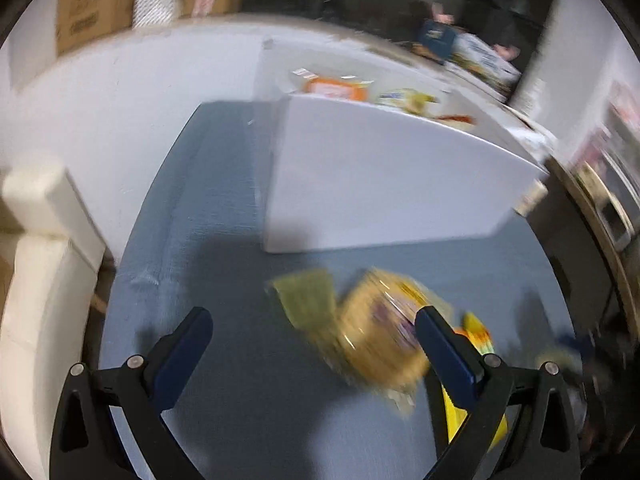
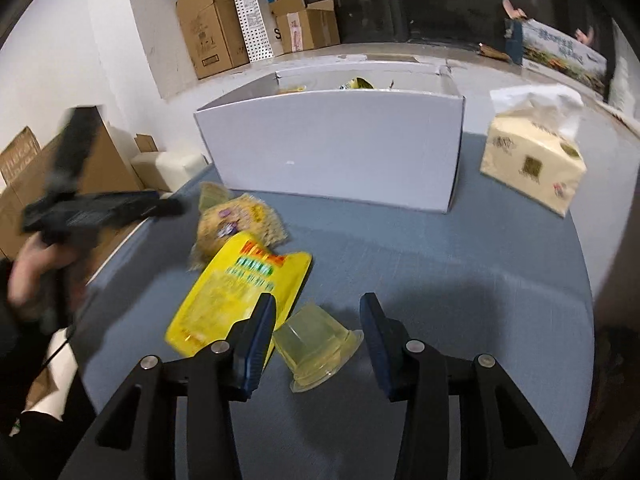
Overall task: Organize snacks
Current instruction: 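Grasp a clear jelly cup with the right gripper while the left grasps another jelly cup, then lower both jelly cups into the white box and open both grippers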
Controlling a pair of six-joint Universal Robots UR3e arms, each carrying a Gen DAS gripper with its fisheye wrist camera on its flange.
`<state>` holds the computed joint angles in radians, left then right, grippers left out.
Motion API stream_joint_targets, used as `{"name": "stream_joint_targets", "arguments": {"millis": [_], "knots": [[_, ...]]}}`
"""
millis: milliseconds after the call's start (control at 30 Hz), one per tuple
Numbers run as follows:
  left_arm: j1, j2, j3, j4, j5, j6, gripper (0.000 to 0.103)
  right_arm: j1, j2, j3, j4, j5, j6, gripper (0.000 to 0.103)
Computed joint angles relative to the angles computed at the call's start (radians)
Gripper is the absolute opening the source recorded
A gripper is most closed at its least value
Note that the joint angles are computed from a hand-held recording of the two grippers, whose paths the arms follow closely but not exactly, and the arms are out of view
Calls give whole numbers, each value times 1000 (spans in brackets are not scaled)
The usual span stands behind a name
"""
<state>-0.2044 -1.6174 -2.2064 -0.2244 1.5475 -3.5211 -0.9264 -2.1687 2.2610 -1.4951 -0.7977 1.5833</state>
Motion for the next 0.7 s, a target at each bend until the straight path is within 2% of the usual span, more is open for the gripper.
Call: {"name": "stream_joint_targets", "arguments": {"millis": [133, 200, 233, 267, 300, 433, 600, 700], "knots": [[12, -100, 69, 11, 24, -3, 102, -119, -86, -34, 252, -25, -153, 48], [19, -117, 82, 4, 18, -9, 95, -126, -107, -30, 265, -32, -163, 48], [24, -122, 84, 3, 8, -2, 81, -134, -111, -32, 278, -34, -174, 48], [38, -127, 77, 9, -26, 12, 61, -143, -112, -38, 300, -35, -190, 48], [41, -129, 76, 8, -37, 18, 50, -141, -107, -40, 303, -35, -192, 48], [70, -102, 12, 71, -93, 56, 47, -131, -118, -28, 295, -37, -177, 48], [52, 24, -111, 168, -87, 71, 47, -133, -144, -28, 333, -43, -194, 48], [26, 119, -127, 165, -80, 81, 47, -120, -138, -41, 352, -33, -185, 48]]}}
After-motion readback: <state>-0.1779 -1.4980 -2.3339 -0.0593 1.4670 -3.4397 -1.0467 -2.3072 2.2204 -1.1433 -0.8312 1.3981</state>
